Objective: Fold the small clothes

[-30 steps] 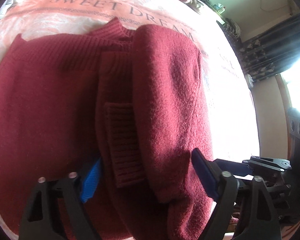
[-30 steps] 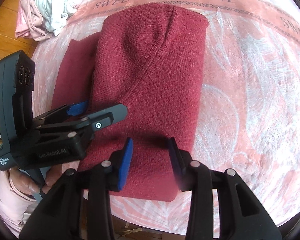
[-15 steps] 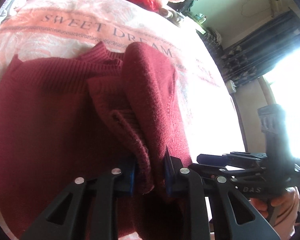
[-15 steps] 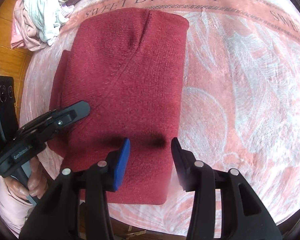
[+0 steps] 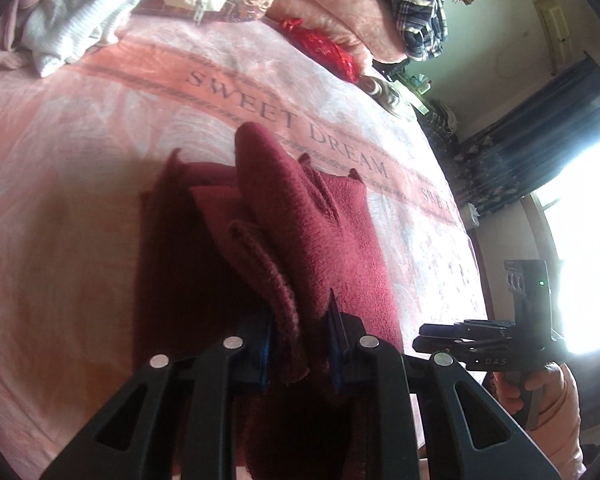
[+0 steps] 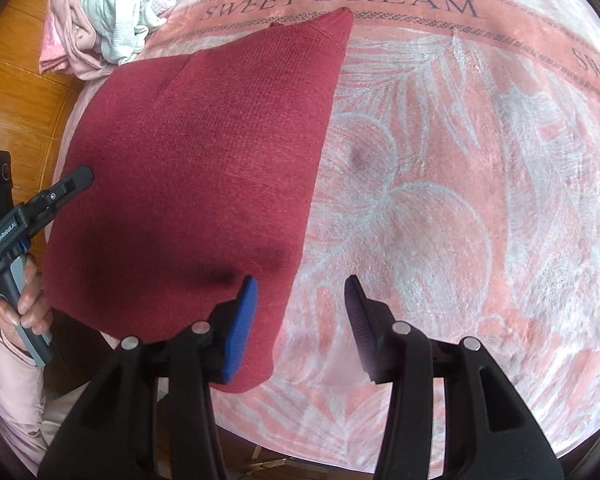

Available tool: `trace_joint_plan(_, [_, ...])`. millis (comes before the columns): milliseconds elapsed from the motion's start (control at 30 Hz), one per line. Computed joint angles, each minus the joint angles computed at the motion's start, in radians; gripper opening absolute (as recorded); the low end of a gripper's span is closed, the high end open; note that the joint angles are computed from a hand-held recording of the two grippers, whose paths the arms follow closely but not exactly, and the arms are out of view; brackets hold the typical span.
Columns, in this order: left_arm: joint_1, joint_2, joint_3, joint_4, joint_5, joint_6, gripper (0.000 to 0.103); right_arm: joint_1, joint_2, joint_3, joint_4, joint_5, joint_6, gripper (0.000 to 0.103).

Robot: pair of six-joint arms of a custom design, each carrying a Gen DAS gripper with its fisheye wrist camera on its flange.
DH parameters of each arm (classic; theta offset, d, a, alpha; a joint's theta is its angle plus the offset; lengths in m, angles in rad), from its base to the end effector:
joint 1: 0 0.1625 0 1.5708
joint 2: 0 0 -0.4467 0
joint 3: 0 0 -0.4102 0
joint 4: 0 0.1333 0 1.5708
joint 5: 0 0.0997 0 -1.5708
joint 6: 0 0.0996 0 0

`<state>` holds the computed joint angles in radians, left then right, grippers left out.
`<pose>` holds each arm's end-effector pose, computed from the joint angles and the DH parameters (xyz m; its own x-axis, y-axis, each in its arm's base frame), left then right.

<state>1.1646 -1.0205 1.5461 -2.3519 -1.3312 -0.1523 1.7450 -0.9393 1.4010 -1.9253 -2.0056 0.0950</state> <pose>-0.1361 -0.7136 0.2690 -0.9635 0.1901 -0.1886 0.2389 0.9284 -0.2846 0.2148 -0.6937 0.2398 -0.8978 -0.1078 0.4271 -0.0876 0.9939 0.0668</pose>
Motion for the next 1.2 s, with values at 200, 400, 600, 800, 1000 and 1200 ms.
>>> trace_joint_plan(200, [0.059, -0.015, 0.010, 0.051, 0.037, -0.011, 0.022, 0.017, 0.031, -0.008, 0.023, -0.016, -0.003, 0.046])
trace_joint_plan(400, [0.047, 0.003, 0.036, 0.035, 0.112, 0.015, 0.025, 0.029, 0.043, 0.014, 0.029, -0.057, -0.015, 0.047])
trace_joint_plan(600, [0.009, -0.033, 0.033, 0.097, 0.175, -0.017, 0.056, 0.036, 0.038, 0.043, -0.004, -0.090, -0.046, 0.047])
trace_joint_plan(800, [-0.046, -0.143, 0.132, 0.075, 0.161, 0.007, 0.072, 0.033, -0.002, 0.088, -0.020, -0.112, -0.064, 0.049])
trace_joint_plan(1000, [-0.054, -0.135, 0.166, 0.132, 0.177, 0.018, 0.073, 0.056, 0.000, 0.105, -0.042, -0.096, -0.049, 0.049])
trace_joint_plan(1200, [-0.028, -0.108, 0.154, 0.209, 0.084, 0.047, 0.007, 0.088, 0.013, 0.120, -0.072, -0.104, -0.063, 0.056])
